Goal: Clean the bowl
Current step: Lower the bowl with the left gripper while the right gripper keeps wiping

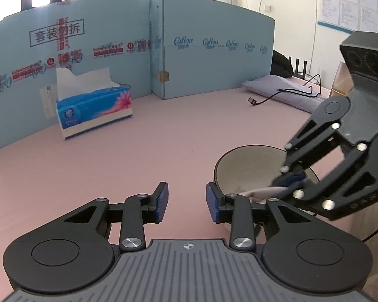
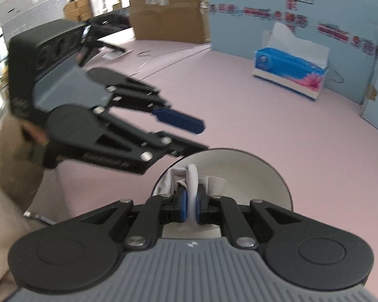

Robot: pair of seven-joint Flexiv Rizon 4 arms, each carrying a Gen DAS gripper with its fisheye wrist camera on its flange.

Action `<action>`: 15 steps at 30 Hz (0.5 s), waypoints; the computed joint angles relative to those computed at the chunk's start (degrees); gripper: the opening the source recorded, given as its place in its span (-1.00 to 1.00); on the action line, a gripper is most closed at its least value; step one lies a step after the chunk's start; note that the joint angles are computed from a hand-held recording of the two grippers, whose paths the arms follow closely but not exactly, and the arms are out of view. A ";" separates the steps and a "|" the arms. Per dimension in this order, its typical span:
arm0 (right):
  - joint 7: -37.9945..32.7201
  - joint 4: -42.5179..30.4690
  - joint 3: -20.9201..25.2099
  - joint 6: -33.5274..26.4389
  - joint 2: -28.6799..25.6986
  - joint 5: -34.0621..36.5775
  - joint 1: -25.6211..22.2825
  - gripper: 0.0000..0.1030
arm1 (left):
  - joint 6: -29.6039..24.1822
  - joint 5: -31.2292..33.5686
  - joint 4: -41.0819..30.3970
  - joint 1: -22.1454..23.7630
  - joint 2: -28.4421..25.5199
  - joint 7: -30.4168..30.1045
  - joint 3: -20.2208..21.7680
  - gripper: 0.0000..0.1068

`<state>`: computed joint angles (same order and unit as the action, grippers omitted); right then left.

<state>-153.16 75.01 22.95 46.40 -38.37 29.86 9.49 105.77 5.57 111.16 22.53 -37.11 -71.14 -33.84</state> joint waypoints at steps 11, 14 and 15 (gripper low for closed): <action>11.76 5.27 -6.93 14.49 -0.33 -16.81 7.69 -0.83 | 2.35 3.21 0.49 4.23 -1.42 -2.13 -3.90 0.07; 13.43 6.59 -6.85 15.42 -0.28 -21.22 8.11 -0.83 | 2.46 4.20 0.69 5.07 -1.67 -2.39 -4.51 0.10; 13.89 6.77 -6.60 15.11 -0.26 -22.36 7.94 -0.83 | 2.61 4.53 0.81 5.46 -1.81 -2.48 -4.85 0.11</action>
<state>-139.26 81.78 16.34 61.51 -38.63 7.50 17.44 108.38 10.10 111.96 27.99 -38.92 -73.63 -38.68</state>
